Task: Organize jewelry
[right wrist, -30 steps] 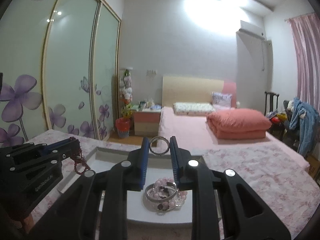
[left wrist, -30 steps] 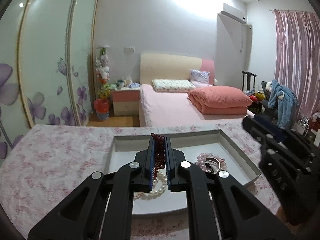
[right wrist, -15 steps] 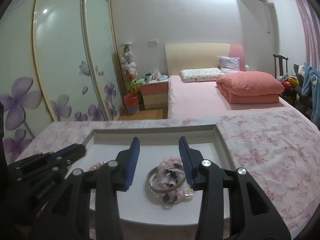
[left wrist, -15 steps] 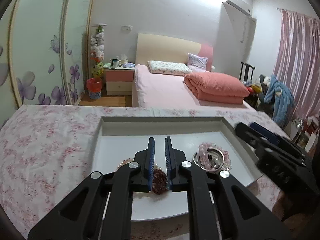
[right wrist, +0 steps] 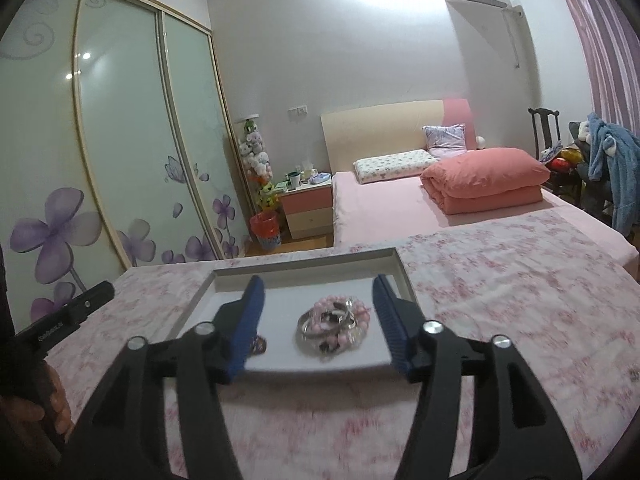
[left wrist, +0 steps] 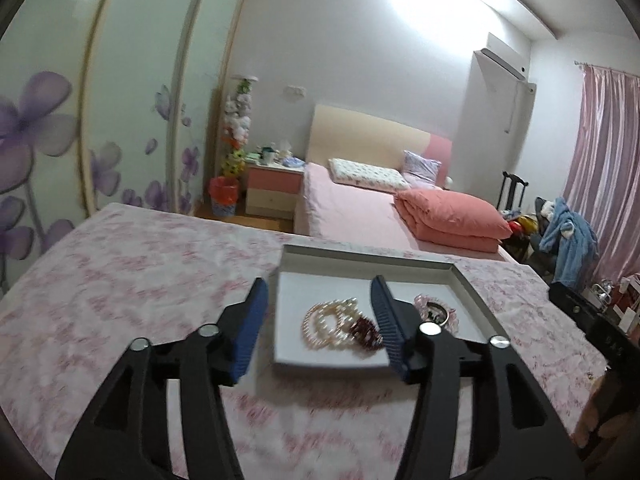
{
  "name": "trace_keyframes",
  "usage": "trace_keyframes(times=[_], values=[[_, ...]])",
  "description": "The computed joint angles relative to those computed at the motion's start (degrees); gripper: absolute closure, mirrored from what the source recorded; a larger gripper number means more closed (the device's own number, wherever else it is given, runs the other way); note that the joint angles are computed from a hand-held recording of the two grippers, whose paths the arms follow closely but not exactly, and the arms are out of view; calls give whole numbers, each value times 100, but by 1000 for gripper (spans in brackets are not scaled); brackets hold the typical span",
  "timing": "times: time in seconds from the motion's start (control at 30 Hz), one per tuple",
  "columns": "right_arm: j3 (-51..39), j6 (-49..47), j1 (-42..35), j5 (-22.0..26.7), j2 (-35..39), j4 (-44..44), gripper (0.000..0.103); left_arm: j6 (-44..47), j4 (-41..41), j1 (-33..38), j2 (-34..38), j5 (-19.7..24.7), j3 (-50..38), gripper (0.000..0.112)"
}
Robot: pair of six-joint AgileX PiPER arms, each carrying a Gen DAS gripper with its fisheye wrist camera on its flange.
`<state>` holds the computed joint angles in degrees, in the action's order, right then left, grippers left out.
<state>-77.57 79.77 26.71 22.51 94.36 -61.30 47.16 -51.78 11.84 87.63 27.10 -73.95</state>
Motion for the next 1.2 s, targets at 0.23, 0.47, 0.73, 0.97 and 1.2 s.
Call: trace_keyframes(times=[0.23,0.47,0.73,0.97,1.2], values=[[910,1296,1022,1006,-560,-1490,12,842,-525,64,-965,-461,1204,28],[1293,1864,1705,1840,-563,-2128,4,1237,-492,-229,-1594,-1101,1996,11],[1752,2602,1824,1929,-794,-2593,4,1383,-540,-296,-1917,-1339,2425,11],[1913,2843,1932,2069,-883,-2854,4,1855,-1059,-279,-2042,-1356,2606,11],[1907,2881,1972,2097,-862,-2830,4,1620,-862,-322,-2012,-1367,2590,11]])
